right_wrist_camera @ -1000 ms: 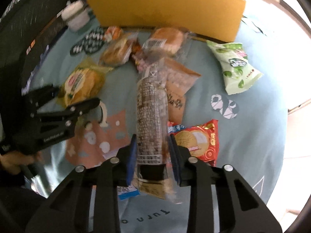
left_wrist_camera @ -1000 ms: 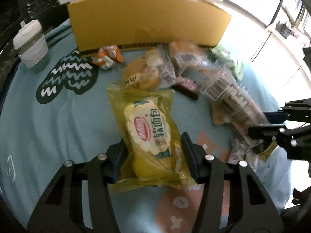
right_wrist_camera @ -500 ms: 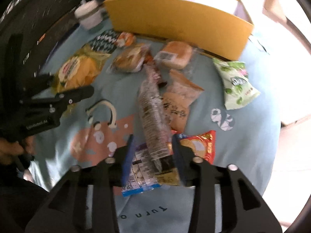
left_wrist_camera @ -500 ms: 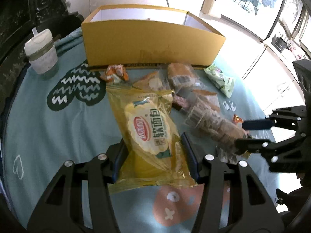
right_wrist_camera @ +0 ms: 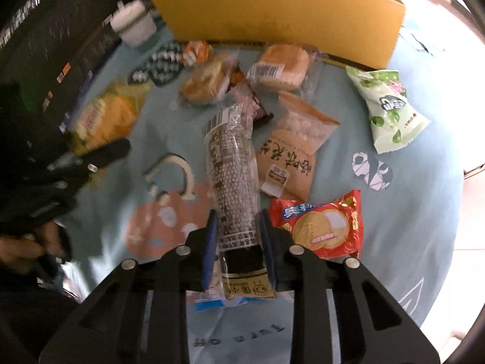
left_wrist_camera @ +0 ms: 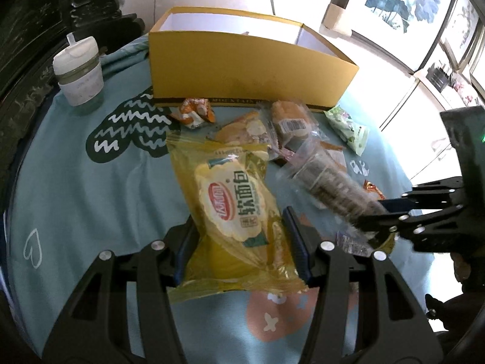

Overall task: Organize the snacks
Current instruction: 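Lift both snacks over the yellow box and open both tools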

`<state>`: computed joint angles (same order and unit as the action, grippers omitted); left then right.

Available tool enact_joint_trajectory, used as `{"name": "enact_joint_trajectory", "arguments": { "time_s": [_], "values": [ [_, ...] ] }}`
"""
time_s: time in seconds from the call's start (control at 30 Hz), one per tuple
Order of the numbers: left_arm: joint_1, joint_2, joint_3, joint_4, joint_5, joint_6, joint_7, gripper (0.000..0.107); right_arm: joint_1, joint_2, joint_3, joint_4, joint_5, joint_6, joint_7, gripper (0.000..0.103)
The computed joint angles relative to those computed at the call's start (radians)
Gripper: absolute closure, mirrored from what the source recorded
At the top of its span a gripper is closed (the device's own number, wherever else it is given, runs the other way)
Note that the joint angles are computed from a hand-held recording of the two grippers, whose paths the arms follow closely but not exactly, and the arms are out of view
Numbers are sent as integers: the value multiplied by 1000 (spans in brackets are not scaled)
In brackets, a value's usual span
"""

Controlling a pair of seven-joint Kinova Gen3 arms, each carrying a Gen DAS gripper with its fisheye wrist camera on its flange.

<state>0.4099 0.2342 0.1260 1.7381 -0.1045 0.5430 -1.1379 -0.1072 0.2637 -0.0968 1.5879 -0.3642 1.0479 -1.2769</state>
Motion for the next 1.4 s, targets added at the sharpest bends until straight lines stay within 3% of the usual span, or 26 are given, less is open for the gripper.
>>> {"name": "enact_joint_trajectory", "arguments": {
  "time_s": [0.37, 0.6, 0.93, 1.4],
  "values": [
    [-2, -35, 11, -49, 5, -37, -29, 53, 56, -118, 31, -40, -107, 8, 32, 75],
    [8, -27, 2, -218, -32, 29, -19, 53, 67, -144, 49, -173, -135, 7, 22, 75],
    [60, 74, -34, -547, -145, 175, -10, 53, 71, -98, 47, -388, -101, 10, -36, 75],
    [70, 204, -77, -766, -138, 274, -45, 53, 74, 5, 24, -524, -29, 2, -92, 75]
  ]
}}
